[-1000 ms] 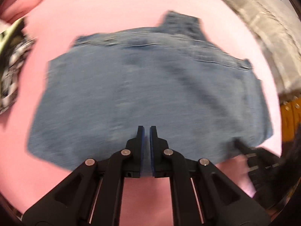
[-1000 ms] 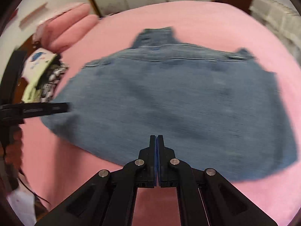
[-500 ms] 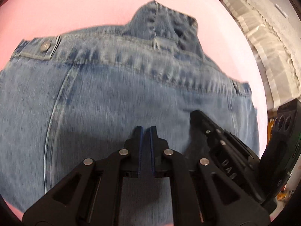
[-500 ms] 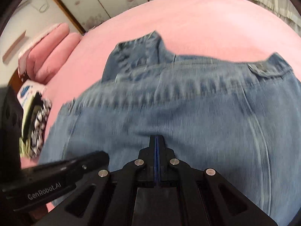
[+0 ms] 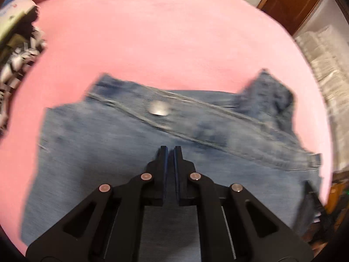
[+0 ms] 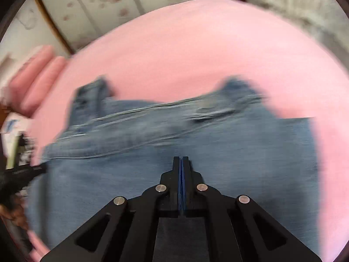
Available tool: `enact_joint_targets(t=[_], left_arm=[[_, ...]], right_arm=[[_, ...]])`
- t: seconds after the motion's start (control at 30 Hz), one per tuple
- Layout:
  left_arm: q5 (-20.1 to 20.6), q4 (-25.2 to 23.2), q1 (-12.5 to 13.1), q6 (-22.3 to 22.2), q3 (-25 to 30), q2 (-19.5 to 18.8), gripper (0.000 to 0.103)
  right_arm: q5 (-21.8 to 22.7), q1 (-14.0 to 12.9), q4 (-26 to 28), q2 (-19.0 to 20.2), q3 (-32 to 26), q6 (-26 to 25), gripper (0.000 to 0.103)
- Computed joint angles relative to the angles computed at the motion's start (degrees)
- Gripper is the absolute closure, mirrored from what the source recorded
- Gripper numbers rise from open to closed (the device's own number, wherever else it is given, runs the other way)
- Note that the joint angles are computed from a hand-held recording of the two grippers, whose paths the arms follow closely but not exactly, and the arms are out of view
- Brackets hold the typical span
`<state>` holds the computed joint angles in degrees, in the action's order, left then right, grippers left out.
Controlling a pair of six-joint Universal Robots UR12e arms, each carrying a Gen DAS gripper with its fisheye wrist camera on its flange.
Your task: Fold large clothes
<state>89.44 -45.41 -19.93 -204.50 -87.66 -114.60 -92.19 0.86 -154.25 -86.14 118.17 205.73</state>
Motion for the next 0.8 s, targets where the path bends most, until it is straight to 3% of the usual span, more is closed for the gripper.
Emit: enact_joint_targets(t=[0.13,0.2,0.3,0.4,0.53,0.6,0.7,0.8], left_arm=[[4.1,1.6,0.7,3.3,-2.3,1.1,0.098],[11.1,0.4,0.0,4.2,-2.5,1.2,0.098],[17.8,-1.2,-0.4,-0.6,-3.4,1.8,0.098],[16.3,-2.1,0.3,-5.1,-5.0,3.8,0.098],[8.0,-2.3,0.7,-4.3,-7.4,7.3,0.098],[2.5,-1.7,-0.1,-1.6,-8.1,8.2,0.098],[-4.9,-3.6,-1.9,1.2,-8.8,9.1,0.098],[-8.2,-5.5,-3.9,1.8,-9.1,9.0,0.098]], right_arm=[[-6.7,-0.8,1.8,-1.8,1.4,1.2,0.103],[-8.6,-1.3,1.3,-2.9,2.4,2.2,0.103],[-16.6,0.0,6.2,-3.1,1.4,4.0,0.103],[-18.4,0.2,8.3,-4.9,1.6,8.2,0.103],[-11.2,1.1,3.7,-7.2,2.8,7.8,0.103],[-2.3,2.0,1.9,-7.2,2.8,7.7,0.103],[11.4,3.2,3.5,-6.9,2.7,9.2,0.103],[17.8,6.0,2.4,-4.5,2.1,10.0,0.103]])
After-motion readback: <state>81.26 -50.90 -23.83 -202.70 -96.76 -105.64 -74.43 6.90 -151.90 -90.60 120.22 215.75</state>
